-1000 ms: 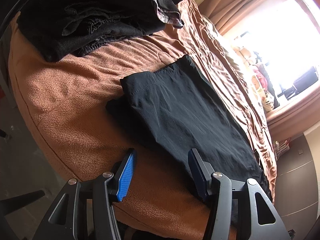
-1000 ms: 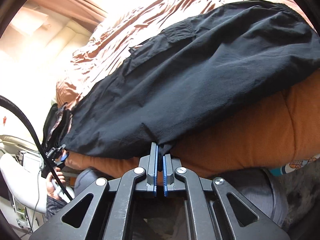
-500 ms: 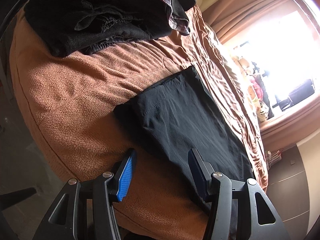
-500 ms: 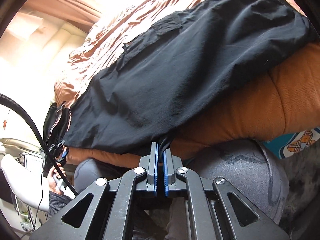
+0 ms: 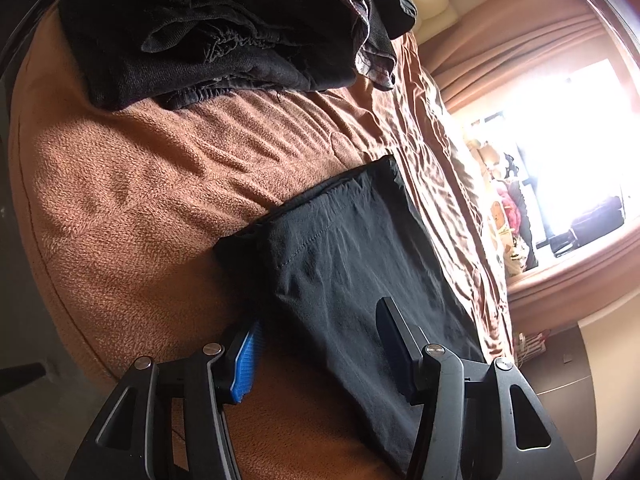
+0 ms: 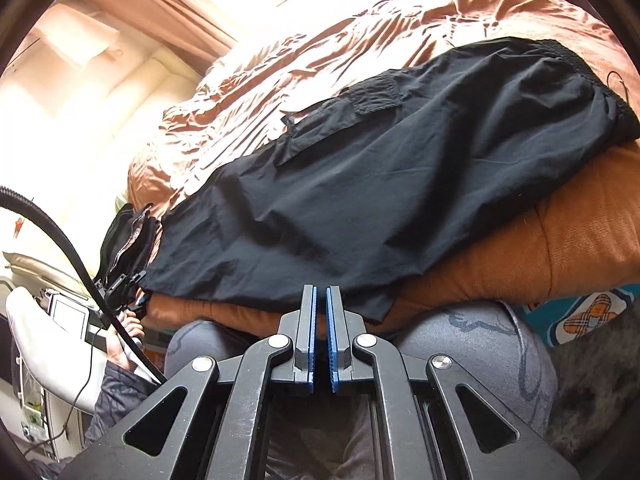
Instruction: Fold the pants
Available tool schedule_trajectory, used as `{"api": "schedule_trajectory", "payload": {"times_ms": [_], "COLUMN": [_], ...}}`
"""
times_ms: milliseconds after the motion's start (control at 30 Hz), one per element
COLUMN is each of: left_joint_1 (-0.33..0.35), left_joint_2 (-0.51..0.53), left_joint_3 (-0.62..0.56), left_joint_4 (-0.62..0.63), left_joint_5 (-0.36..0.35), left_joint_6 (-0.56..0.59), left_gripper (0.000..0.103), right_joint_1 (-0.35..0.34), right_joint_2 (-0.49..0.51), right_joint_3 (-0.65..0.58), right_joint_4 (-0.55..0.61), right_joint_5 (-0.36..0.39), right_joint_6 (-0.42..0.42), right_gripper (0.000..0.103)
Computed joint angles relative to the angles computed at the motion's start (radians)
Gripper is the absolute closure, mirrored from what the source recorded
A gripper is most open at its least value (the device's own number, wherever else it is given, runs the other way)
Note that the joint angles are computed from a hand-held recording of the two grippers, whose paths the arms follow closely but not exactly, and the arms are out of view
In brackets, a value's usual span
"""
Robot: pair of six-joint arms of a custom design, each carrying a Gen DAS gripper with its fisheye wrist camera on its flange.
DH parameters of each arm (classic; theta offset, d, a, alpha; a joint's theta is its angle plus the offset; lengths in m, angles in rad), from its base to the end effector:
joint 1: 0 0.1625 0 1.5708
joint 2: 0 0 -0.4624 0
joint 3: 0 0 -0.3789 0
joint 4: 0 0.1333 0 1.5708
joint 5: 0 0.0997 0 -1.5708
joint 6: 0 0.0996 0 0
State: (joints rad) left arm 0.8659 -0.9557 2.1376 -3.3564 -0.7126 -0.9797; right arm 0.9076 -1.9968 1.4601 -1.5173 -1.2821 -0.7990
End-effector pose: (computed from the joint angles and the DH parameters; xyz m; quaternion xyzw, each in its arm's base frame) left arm -0.1842 -0.5385 0.1925 -0.2414 0.8431 -0.4764 0.0627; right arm -0.0371 -0.3101 0.7391 0.0995 -0.9563 0.2695 0.0541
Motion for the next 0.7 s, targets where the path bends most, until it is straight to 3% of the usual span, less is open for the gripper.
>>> {"api": "schedule_trajectory", "payload": {"times_ms": [33, 100, 267, 367, 567, 700], "left_joint_1": [-0.001, -0.002, -0.038, -0.046, -0.045, -0.024], "left_joint_2": [0.004, 0.002, -0.018, -0.038, -0.055, -0.070], "left_joint_3": [-0.002, -0.009, 0.004, 0.008, 0.022, 0.027], "left_joint_4": [-0.009, 0.012, 0.009, 0.006, 0.008, 0.078], "left_joint_5": [-0.001, -0.007, 0.106, 0.132, 0.132, 0.076], "left_joint_6": [0.008, 0.018, 0.052, 0.077, 0.085, 0.014], "left_gripper": [0.056, 0.098, 0.100, 0.100, 0.100, 0.100], "right_joint_1": [0.003, 0.019, 0.097, 0.166, 0.289, 0.360], "right_joint_2": [-0.001, 0.003, 0.021, 0.044, 0.098, 0.149], "right_joint_3": [0.004, 0.013, 0.051, 0.073, 0.128, 0.141], "right_joint_4": [-0.002, -0.007, -0.055, -0.100, -0.187, -0.237], "right_joint_5": [-0.003, -0.015, -0.058, -0.095, -0.156, -0.194], "right_joint_6": [-0.003, 0.003, 0.044, 0.080, 0.133, 0.161], "right_gripper": [0.099, 0.099, 0.099, 0.099, 0.099, 0.099]}}
